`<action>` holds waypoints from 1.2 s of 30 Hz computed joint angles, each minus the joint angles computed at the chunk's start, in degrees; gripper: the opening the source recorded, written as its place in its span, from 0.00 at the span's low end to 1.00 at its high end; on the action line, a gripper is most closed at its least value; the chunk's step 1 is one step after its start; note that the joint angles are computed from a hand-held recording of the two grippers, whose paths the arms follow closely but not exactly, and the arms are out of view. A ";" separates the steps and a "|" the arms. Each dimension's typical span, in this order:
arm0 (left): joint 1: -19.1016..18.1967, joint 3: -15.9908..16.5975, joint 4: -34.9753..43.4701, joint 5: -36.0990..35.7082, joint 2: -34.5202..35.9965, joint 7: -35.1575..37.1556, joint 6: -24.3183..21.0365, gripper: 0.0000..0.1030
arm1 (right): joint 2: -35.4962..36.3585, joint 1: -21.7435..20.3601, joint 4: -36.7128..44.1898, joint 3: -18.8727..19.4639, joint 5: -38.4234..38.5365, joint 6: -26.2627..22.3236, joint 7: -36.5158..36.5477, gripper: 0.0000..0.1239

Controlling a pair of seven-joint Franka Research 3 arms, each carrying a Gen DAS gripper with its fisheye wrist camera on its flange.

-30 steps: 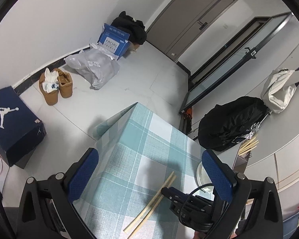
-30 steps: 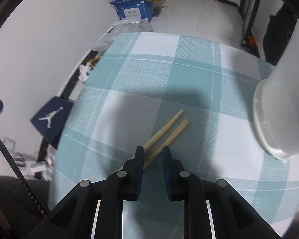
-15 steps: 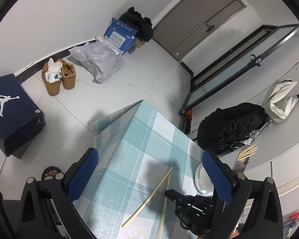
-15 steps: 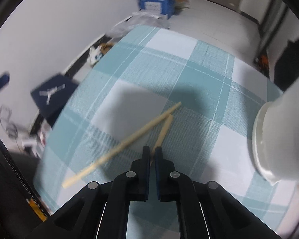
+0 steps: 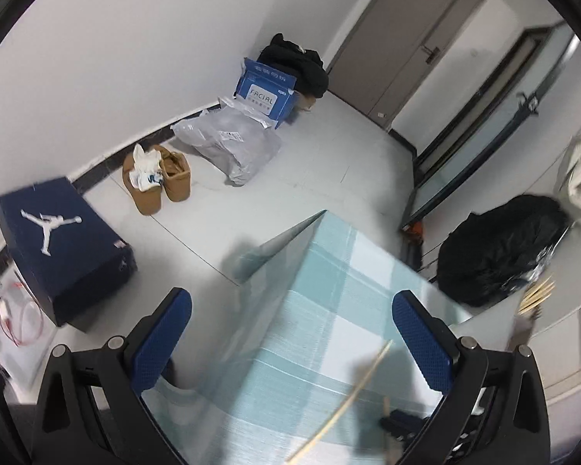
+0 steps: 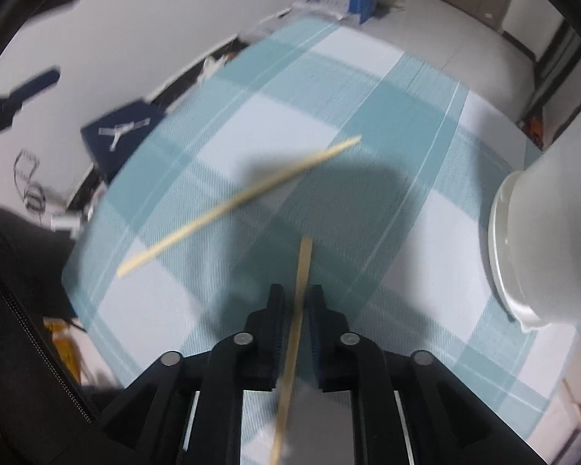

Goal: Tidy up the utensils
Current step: 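Lower the right gripper onto a chopstick and close on it, then lift the chopstick with the right gripper while the left gripper grasps the last chopstick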

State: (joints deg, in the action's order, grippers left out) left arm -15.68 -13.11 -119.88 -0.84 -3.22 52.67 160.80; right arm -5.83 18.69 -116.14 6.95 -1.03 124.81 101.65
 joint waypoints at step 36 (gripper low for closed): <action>-8.74 -4.40 32.84 10.08 23.32 25.92 -35.43 0.34 | -33.32 -7.72 -30.41 -6.39 23.13 35.02 3.08 0.04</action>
